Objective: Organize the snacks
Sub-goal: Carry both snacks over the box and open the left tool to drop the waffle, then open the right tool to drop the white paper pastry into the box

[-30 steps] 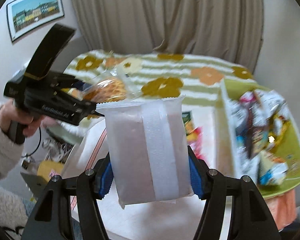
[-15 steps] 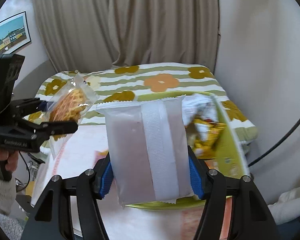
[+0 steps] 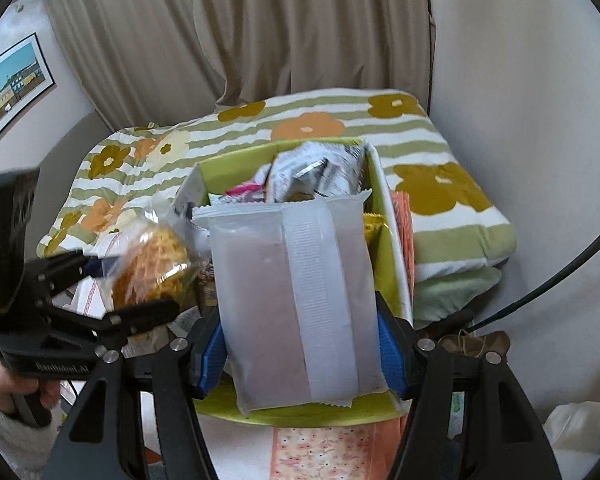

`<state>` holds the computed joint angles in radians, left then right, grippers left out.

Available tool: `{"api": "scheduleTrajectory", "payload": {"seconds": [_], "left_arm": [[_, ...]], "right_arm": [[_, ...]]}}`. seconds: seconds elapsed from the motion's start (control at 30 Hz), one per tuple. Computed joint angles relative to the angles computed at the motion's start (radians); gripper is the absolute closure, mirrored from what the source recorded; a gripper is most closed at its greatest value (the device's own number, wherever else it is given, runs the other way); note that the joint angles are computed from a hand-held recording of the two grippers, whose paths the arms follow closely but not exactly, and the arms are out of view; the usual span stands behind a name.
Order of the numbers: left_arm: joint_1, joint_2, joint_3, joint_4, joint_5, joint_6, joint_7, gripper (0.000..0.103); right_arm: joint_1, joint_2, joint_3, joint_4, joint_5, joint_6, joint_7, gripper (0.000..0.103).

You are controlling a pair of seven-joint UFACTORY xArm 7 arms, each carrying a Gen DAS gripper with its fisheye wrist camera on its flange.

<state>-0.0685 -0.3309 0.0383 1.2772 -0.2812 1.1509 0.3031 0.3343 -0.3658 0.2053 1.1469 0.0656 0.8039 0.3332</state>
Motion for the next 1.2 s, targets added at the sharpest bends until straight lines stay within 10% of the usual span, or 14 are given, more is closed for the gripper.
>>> {"api": "scheduleTrajectory", "payload": {"seconds": [0.1, 0.73, 0.87, 1.2], "left_arm": [[0.001, 0.011, 0.006, -0.008, -0.022, 0.030, -0.025, 0.000], [0.040, -0.138, 0.008, -0.087, 0.111, -0.080, -0.117, 0.000], [0.047, -0.165, 0.027, -0.102, 0.103, -0.072, -0.128, 0.000], [0.082, -0.263, 0.048, -0.172, 0.130, -0.108, -0.141, 0.000]], "right_arm": [[0.007, -0.006, -0.022, -0.021, 0.038, -0.010, -0.018, 0.044], [-0.004, 0.040, -0.022, 0.012, 0.070, 0.040, -0.012, 0.042], [0.005, 0.026, -0.026, -0.012, 0.075, -0.015, -0.030, 0.005], [0.040, -0.005, -0.018, -0.043, 0.099, -0.053, -0.073, 0.003]]}}
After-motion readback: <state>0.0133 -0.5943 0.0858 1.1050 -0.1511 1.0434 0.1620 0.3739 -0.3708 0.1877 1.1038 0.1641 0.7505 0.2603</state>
